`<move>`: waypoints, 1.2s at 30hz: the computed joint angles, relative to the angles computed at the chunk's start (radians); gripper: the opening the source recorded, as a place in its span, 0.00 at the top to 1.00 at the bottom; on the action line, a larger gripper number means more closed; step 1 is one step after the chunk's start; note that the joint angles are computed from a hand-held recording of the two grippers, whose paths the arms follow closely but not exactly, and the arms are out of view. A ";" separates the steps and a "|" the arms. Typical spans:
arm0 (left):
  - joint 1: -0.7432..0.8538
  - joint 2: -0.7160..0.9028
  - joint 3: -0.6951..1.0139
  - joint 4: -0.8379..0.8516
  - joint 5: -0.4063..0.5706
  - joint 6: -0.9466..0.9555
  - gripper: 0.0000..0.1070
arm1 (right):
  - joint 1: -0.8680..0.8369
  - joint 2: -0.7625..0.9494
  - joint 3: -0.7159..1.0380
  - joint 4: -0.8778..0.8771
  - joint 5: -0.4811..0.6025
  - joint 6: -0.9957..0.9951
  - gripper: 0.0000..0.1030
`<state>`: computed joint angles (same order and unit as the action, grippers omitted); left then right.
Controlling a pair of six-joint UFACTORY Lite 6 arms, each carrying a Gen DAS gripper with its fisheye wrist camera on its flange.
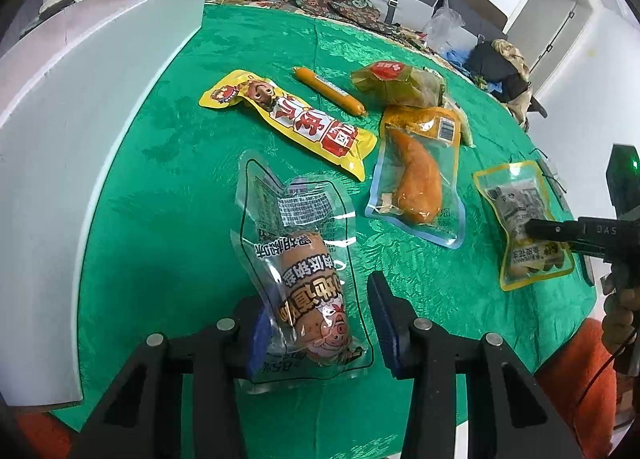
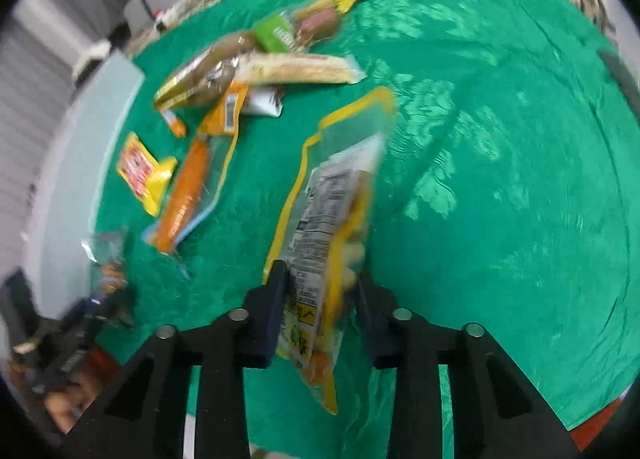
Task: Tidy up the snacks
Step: 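Grasp the pig-print sausage pack with the left tool while the right tool grasps the yellow peanut bag, then carry the pig-print pack into the white box and release it with the left tool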
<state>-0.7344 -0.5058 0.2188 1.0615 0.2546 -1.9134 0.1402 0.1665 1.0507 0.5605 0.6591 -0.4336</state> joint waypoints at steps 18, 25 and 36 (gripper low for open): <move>-0.076 0.116 0.065 0.032 0.074 -0.027 0.52 | 0.186 0.041 -0.031 -0.511 -0.133 0.549 0.12; -0.120 0.215 0.132 -0.013 0.133 0.018 0.17 | 0.258 0.067 -0.012 -0.642 -0.142 0.669 0.08; -0.206 0.384 0.300 -0.246 0.241 0.269 0.46 | 0.218 0.185 0.155 -0.594 -0.026 0.573 0.19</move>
<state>-0.9408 -0.1220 0.5183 0.8156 0.4952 -1.6441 0.3585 0.3518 1.2053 -0.0339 0.6326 0.1394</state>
